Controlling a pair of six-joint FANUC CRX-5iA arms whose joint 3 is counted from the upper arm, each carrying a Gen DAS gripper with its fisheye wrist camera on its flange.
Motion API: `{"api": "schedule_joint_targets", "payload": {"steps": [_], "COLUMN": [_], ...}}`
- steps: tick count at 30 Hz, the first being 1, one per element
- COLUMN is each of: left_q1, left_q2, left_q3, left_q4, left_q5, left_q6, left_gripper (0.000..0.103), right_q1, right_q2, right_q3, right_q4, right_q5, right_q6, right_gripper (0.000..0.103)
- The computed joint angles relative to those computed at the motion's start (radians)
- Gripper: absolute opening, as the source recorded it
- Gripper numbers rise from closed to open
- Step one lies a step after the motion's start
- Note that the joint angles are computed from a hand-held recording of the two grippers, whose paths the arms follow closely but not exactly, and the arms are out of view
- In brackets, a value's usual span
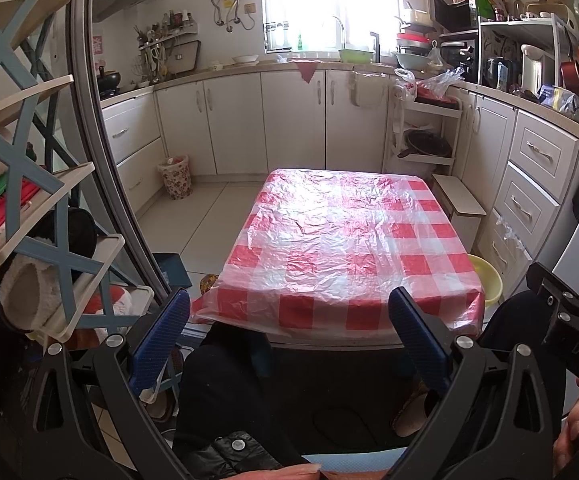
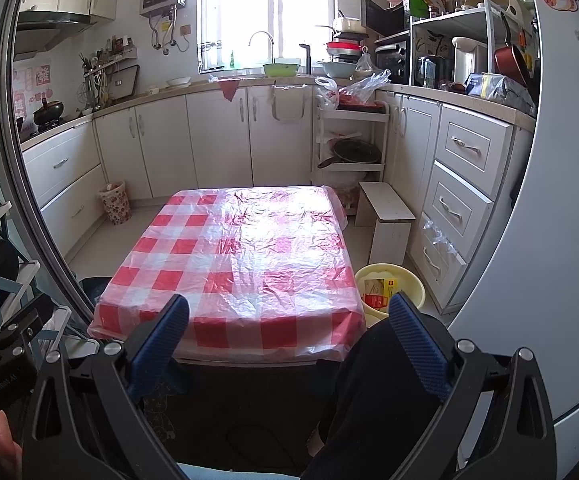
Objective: Collect trash
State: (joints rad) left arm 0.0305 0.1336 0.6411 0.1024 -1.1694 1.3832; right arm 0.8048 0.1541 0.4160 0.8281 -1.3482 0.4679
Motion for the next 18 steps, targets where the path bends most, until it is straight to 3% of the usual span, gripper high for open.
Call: {"api": "schedule_joint_targets", "payload": {"steps": [18], "left_q1": [0.0], "left_q2": [-0.003], "left_q3": [-0.004], "left_q4": [0.0], "left_q5": [-0.002], "left_q6": [0.003], "left_gripper": [0.095], "right_q1": [0.002], "right_q2": [-0.005], "right_q3": [-0.011], "right_q4": [-0.001], "right_q5": [0.001], "right_q6": [0.001], "right_gripper": [0.096]}}
